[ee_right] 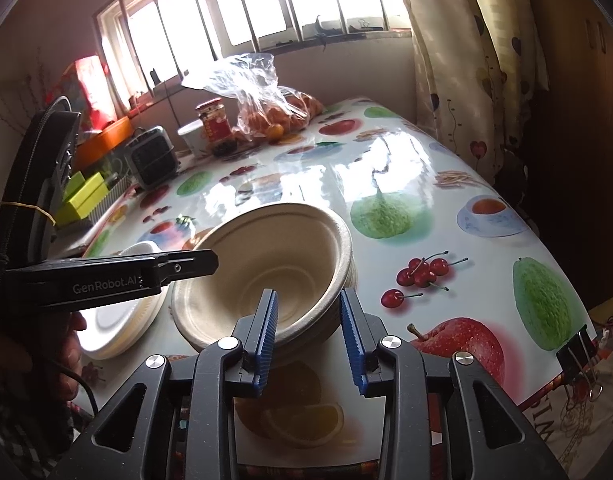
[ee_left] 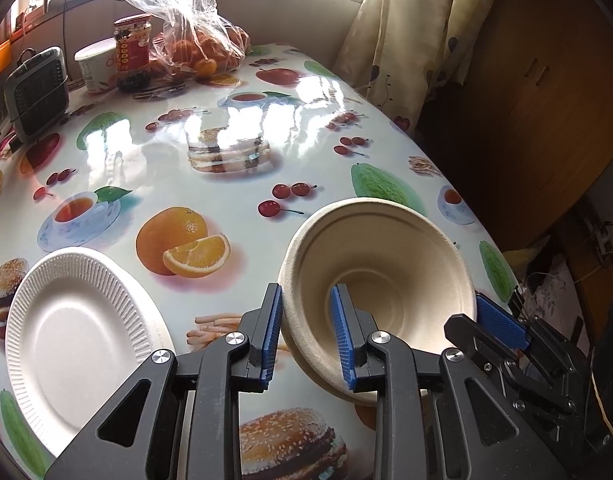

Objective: Organize plates and bowls

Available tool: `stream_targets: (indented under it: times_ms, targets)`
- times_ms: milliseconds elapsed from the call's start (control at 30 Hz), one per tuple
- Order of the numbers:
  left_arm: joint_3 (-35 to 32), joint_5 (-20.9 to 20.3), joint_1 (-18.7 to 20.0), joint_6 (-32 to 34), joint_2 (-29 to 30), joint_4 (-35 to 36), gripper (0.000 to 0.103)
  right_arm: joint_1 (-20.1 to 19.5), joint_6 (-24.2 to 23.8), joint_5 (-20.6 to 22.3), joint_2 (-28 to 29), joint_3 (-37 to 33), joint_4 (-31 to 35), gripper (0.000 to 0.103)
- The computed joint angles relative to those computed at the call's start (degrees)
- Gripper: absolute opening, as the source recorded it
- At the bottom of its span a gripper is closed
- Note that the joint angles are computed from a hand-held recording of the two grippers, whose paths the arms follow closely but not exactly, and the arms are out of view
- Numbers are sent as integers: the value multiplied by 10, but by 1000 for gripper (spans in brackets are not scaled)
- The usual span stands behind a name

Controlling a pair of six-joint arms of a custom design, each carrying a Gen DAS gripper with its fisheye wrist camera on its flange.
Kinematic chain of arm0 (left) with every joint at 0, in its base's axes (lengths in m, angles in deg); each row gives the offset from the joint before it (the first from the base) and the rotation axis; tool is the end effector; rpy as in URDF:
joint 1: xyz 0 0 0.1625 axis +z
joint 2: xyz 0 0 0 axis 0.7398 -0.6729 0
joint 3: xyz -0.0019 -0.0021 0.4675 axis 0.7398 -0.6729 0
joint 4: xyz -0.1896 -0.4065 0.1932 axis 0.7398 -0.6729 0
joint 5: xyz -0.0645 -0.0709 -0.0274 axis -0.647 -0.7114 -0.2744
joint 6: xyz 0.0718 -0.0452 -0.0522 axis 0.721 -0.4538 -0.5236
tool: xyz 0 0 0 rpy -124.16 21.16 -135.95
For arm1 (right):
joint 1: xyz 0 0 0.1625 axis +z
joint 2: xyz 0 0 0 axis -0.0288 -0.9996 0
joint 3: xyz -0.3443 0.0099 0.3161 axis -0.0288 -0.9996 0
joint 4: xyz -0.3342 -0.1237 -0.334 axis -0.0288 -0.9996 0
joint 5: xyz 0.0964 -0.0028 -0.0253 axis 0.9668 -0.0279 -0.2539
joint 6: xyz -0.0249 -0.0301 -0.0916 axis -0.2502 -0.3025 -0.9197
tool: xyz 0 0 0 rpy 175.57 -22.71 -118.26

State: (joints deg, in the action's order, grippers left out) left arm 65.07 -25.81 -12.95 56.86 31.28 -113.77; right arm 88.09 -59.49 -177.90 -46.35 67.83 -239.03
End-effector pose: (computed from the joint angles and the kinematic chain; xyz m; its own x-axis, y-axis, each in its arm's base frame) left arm -0.2986 -0.4322 0.0309 -0.8161 0.3625 -0.4502 0.5073 0.8225 -0.2572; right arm 0.0852 -0.3370 0.2183 -0.8411 -0.0620 0.5373 -0.4350 0.6677 -0.6041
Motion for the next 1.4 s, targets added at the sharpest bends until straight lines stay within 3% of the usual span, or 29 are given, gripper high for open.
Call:
stream_targets:
  times_ms: [600, 900, 1400]
  targets:
    - [-1, 1, -1, -4, 2, 8, 30, 4, 4, -5, 4, -1, 1, 34]
    - [2, -7, -1, -6, 2, 0, 39, 3, 9, -3, 4, 1, 0, 49]
    - [18, 4, 4, -22, -15, -16, 47, -8, 16, 7, -21, -4, 20, 55]
